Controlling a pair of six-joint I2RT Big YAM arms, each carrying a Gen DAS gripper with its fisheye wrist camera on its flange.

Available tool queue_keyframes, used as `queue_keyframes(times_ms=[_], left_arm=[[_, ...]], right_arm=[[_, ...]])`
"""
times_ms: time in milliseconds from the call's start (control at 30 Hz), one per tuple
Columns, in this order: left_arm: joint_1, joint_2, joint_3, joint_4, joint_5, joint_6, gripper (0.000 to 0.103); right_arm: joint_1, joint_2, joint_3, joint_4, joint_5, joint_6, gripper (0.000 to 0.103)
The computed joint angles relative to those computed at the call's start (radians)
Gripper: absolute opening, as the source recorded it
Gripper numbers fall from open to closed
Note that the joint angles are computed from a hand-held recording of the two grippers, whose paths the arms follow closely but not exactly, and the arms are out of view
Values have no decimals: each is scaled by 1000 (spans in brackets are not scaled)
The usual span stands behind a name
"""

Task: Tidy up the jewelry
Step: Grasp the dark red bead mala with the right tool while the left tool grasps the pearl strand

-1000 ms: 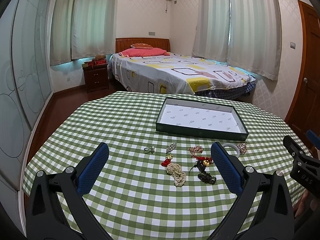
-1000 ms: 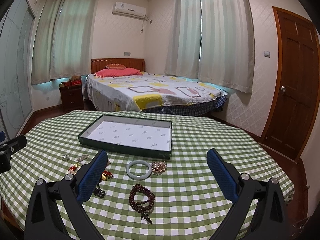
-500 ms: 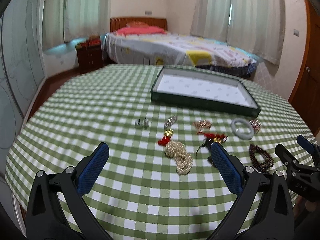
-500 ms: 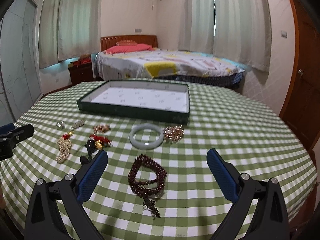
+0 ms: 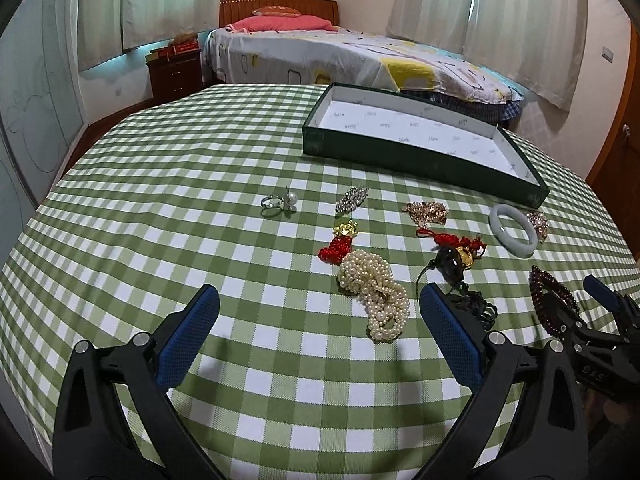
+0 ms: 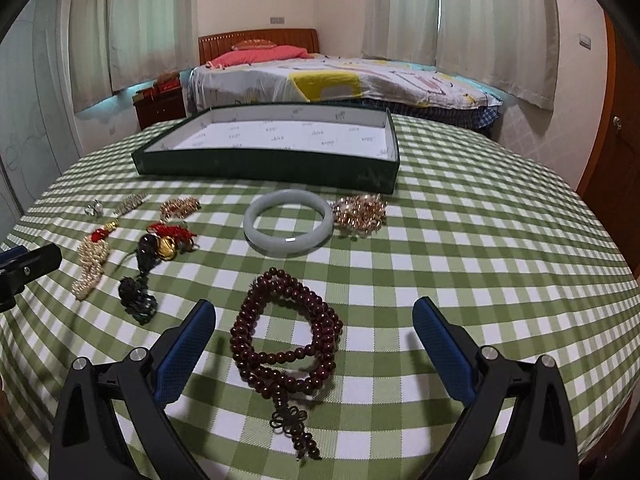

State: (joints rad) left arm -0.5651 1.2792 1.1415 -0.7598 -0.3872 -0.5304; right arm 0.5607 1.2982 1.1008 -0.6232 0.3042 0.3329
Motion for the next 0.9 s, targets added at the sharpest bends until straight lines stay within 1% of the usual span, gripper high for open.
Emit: queue_keyframes(times_ms=[200, 233, 267, 300, 333, 367, 433, 467, 500, 533, 600, 667, 800, 867, 900], left_arm=[[1, 27, 13, -3, 18, 9, 98], [1, 32, 16, -3, 20, 10, 98], [1, 37, 20, -5, 24, 13, 98], [1, 41, 23, -8, 26, 13, 98], [0, 46, 26, -11, 26, 12, 98], [1, 51, 29, -15, 28, 11, 98], [4, 60, 36, -23, 35, 5, 98], [4, 62, 39, -27, 36, 1, 97], [6, 65, 42, -29, 41, -1, 93], [8, 68, 44, -30, 49, -1, 85], [15, 78, 51, -28, 81, 3, 80], [16, 89, 60, -29, 92, 6, 80], [13, 116, 85, -38, 87, 21, 80], [13, 130, 99, -43, 82, 36, 76], [12, 137, 106, -48, 79, 41, 73]], right_arm=[[-14, 13, 7, -22, -32, 9, 96], [-16, 13, 7, -24, -37, 8, 94], [-18, 13, 6, -24, -44, 8, 90], [-19, 14, 6, -26, -49, 8, 82], [-14, 14, 5, -25, -29, 3, 79], [-11, 10, 1, -19, -33, -3, 74], [-8, 6, 0, -14, -40, -12, 56], [-5, 3, -3, -9, -45, -19, 54], [-5, 4, -1, -8, -50, -23, 50], [-3, 4, -1, -6, -54, -27, 46], [-4, 2, -4, 4, -74, -36, 38], [-5, 2, -5, 9, -84, -42, 35], [-11, 1, -8, 21, -111, -48, 25], [-11, 1, -9, 25, -118, -50, 22], [-12, 2, -8, 26, -123, -50, 20]])
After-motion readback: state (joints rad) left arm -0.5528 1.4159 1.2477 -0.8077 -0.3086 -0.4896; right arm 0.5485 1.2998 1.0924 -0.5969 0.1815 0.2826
